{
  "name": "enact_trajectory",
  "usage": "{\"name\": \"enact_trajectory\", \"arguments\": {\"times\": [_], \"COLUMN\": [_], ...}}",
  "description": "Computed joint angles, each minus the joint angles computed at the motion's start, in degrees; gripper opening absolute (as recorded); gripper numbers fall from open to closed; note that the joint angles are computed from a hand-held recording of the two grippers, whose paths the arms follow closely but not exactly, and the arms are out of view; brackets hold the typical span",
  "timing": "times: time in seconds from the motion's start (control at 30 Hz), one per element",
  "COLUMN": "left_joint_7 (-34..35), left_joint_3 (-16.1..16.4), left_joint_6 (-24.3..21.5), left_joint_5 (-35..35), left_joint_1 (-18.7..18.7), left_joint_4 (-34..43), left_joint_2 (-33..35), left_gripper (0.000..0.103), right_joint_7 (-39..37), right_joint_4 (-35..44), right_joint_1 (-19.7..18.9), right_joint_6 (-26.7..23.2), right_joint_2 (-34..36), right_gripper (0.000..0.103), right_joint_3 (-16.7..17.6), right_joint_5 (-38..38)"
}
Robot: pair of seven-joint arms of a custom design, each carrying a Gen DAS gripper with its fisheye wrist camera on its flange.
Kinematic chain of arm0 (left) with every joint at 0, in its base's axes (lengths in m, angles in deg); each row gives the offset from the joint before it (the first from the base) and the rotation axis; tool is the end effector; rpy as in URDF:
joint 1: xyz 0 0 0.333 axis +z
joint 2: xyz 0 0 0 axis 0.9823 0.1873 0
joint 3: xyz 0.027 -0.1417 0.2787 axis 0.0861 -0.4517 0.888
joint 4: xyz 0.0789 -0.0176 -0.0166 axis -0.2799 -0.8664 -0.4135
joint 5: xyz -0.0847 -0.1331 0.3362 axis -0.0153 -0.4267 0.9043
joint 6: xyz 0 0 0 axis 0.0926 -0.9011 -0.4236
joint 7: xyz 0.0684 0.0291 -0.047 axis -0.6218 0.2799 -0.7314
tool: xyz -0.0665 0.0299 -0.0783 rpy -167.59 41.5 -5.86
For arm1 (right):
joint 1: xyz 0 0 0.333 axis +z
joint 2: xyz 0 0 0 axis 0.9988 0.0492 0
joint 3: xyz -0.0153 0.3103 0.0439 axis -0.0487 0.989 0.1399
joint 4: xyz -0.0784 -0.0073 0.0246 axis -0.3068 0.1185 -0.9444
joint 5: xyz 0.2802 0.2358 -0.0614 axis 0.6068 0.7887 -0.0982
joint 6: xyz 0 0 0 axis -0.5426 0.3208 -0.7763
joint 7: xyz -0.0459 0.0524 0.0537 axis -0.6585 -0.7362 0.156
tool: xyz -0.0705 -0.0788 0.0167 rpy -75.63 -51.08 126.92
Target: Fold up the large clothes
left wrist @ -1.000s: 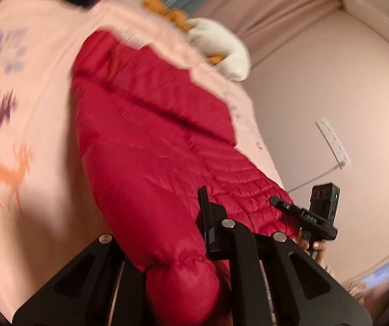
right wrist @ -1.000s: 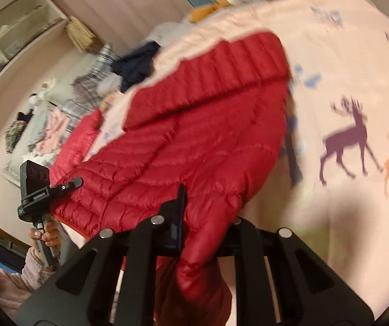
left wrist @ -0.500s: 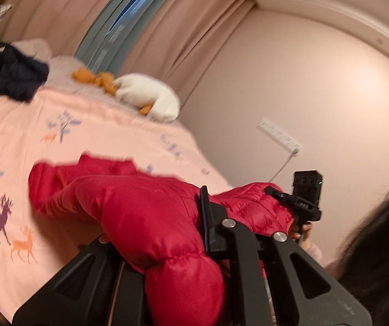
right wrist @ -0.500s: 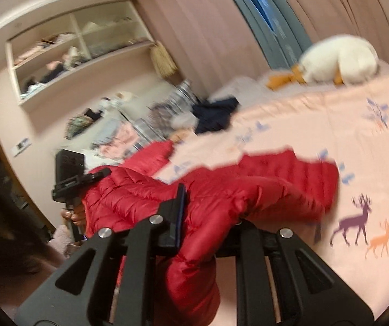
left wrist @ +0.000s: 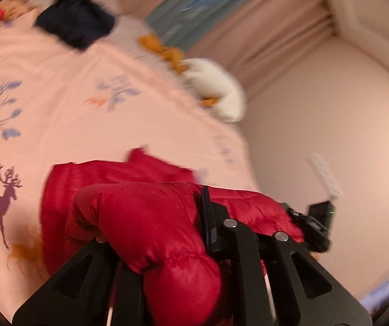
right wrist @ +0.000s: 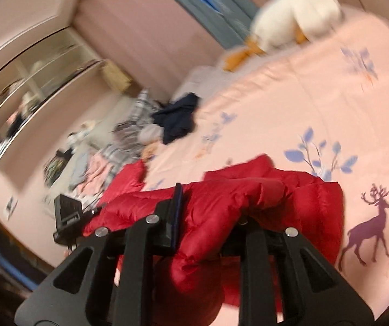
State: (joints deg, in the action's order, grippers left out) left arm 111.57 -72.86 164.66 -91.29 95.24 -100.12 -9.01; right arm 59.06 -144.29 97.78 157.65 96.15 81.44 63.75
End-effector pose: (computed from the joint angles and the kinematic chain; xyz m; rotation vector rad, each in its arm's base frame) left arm 0.6590 0.0613 0.4840 1.7866 -1.8066 1.5614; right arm 0.6193 0.1548 0.4814 -1.2849 1.5547 -0.0088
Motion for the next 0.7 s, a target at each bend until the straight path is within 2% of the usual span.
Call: {"name": "enact_trajectory", "arguments": {"times": [0.07, 0.13, 0.2, 0.27, 0.33, 0.37, 0.4, 0.43, 0.5, 0.53, 0.6, 0.63, 0.7], "left_joint_7": [-5.7, -11.7, -16.7, -21.6, -26.4, -28.6, -29.9, -30.3, -30.7, -30.8, -31.3, -31.3, -31.1], "left_joint_3": [0.4, 0.1, -0.1, -0.5, -0.8, -1.2, -1.9, -2.7, -4.8, -5.8, -6.5, -6.8, -7.2], "left_joint_6": [1.9, 2.9, 4.0, 2.6, 1.0, -0.4, -1.0, -1.0, -1.2, -0.8, 1.9, 3.8, 5.4], "left_joint_5": [4.5, 8.9, 13.1, 16.5, 19.9, 21.1, 21.8, 22.2, 22.2, 22.1, 22.5, 22.4, 22.9], "left_joint_1": [-1.9, -3.0, -3.9, -4.2, -4.6, -4.4, -4.1, -3.7, -2.4, -1.9, -1.8, -1.7, -1.4], "left_joint_4": [4.8, 9.6, 14.4, 20.1, 25.3, 27.7, 29.6, 29.9, 31.5, 32.2, 32.3, 31.6, 32.0], "left_joint_2": [4.8, 9.3, 13.5, 18.1, 21.9, 23.5, 24.7, 24.9, 25.4, 25.7, 25.2, 24.5, 24.3], "left_gripper": [0.015, 0.015, 0.019, 0.022, 0.028, 0.038, 0.049, 0.055, 0.080, 0.084, 0.100, 0.102, 0.102], "right_joint_7": [12.5, 20.6, 24.6, 27.9, 29.7, 30.2, 29.2, 28.1, 26.6, 24.7, 22.3, 19.9, 20.4], "right_joint_4": [3.8, 7.2, 9.1, 11.0, 12.5, 13.2, 13.5, 13.7, 13.9, 13.9, 13.5, 13.1, 12.1], "right_joint_1": [1.1, 1.4, 0.7, -0.3, -2.0, -3.2, -4.7, -6.0, -8.0, -9.0, -10.0, -10.4, -9.2], "right_joint_6": [0.1, 0.1, -0.2, -0.7, -1.3, -1.5, -0.9, -0.3, 1.0, 2.5, 5.0, 7.1, 9.1], "right_joint_2": [5.1, 9.2, 11.8, 14.1, 15.7, 16.4, 16.9, 17.0, 17.1, 16.9, 15.9, 15.1, 13.4], "right_gripper": [0.021, 0.022, 0.022, 0.025, 0.037, 0.052, 0.059, 0.061, 0.069, 0.072, 0.082, 0.083, 0.084], "right_joint_3": [-1.7, -2.6, -2.2, -1.6, 0.0, 1.2, 3.0, 4.6, 7.2, 8.6, 9.6, 10.3, 8.8], "right_joint_5": [-10.3, -16.4, -18.8, -20.2, -20.0, -19.0, -17.0, -15.3, -13.4, -11.5, -9.0, -6.8, -8.0]}}
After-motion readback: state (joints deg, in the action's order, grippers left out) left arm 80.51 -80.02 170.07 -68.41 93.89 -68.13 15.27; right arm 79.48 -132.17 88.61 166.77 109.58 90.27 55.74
